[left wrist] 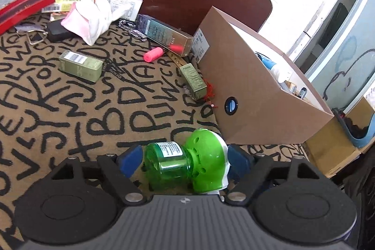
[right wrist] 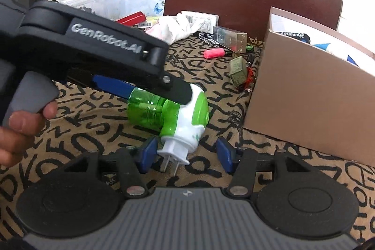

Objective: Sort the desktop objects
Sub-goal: 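Lift the air freshener and carry it over the cardboard box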

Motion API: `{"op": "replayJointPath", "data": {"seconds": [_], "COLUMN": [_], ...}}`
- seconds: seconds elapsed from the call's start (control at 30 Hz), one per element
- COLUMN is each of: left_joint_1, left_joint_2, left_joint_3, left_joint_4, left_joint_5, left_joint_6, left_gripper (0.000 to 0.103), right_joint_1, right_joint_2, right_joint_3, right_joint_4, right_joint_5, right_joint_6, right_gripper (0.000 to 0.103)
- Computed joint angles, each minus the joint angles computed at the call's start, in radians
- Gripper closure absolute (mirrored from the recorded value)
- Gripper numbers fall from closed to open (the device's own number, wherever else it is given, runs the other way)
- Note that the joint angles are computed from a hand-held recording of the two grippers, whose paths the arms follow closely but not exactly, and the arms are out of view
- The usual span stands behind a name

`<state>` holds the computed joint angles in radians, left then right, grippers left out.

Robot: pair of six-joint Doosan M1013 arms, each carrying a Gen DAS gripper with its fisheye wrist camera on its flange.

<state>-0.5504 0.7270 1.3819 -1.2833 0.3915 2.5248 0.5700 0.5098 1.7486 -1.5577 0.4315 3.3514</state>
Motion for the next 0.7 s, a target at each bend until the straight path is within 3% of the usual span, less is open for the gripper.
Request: {"op": "replayJointPath", "data": {"seconds": [0.13, 0.17, 0.37, 0.6, 0.7], "left_joint_1": [-0.004, -0.007, -0.017, -0.036, -0.044], "left_joint_2": [0.004, 0.002, -0.029, -0.103, -0.105], "left_joint_3": [-0.003, 0.0, 0.038, 0.113, 0.092], "left_joint_4": [-0.025, -0.02, -0.13, -0.64, -0.727], "left_joint_5": [0.009, -0.003, -0.03, -0.049, -0.023], "left_joint_6": [0.045, 0.046, 0.182, 0.757, 0.864], "left_gripper": [0.025, 0.027, 0.031, 0.031, 0.031], "right_joint_1": [-0.004, -0.004, 0.01, 0.047, 0.047], "right_joint_2": [0.013, 0.016, -0.001, -0.056, -0.078], "right_joint_3": [-0.019, -0.025, -0.006, 0.037, 0.051], "right_joint_4": [0.025, 0.058, 0.005, -0.225, -0.299], "right_joint_5": [-0.005, -0.002, 0.035, 0.163, 0.224], "right_joint_6": [-0.04, -0.062, 0.009, 0.185, 0.228], "right_gripper": [0.05, 0.055, 0.059, 0.059, 0.059]}}
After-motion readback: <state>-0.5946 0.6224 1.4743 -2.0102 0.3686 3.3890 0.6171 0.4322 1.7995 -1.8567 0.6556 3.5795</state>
